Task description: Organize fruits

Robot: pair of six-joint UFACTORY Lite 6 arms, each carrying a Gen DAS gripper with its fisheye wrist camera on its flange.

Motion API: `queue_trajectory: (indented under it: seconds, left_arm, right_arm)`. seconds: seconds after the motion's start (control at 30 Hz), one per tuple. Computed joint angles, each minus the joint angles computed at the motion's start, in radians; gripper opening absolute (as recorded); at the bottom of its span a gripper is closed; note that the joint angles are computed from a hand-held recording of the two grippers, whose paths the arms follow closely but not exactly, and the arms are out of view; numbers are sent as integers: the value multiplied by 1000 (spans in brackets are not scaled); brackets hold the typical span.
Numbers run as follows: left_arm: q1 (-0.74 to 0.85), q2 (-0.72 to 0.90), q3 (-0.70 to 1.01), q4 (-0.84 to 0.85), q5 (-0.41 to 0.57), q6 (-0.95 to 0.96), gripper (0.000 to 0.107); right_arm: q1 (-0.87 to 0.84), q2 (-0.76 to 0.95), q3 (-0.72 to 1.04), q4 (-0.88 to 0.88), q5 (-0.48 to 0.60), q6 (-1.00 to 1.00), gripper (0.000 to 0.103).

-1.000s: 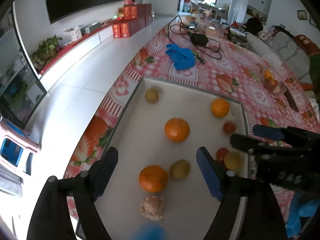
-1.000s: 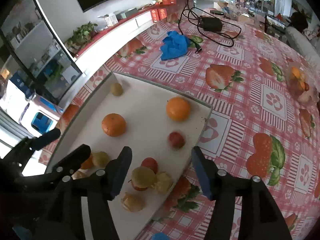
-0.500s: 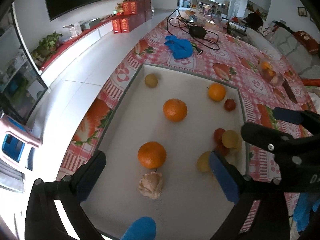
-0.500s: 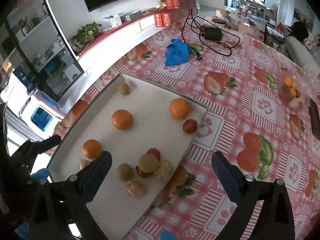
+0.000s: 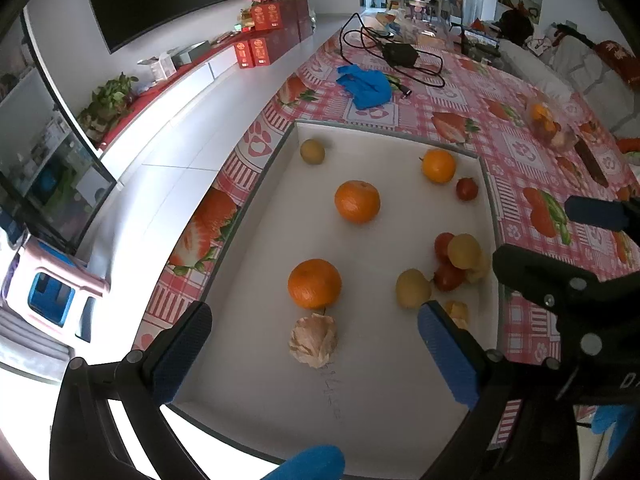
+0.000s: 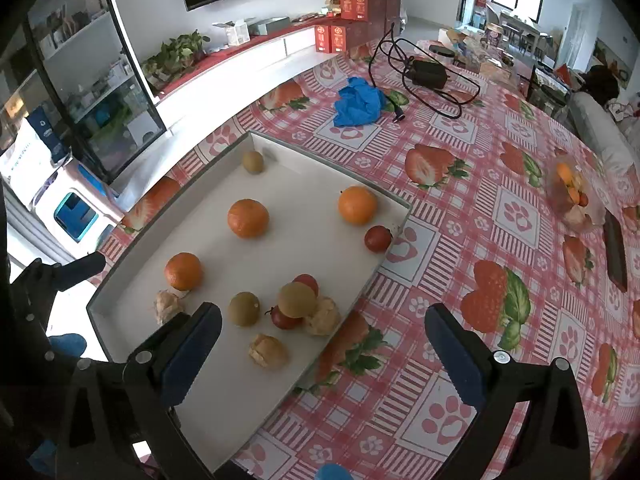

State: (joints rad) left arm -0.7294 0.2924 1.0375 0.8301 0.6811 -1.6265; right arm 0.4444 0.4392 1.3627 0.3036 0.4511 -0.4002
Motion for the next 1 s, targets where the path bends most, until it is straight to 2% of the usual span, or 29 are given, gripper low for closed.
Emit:
queue_trajectory:
  seconds: [0.9, 1.0]
  left_arm:
    - [-54, 55, 69, -47, 61, 55, 103]
    - [-81, 53, 68, 2, 84, 23, 103]
  right_arm:
    - [-9, -52, -68, 31, 0, -42, 102]
    - [-20, -59, -80, 56, 1, -73, 102]
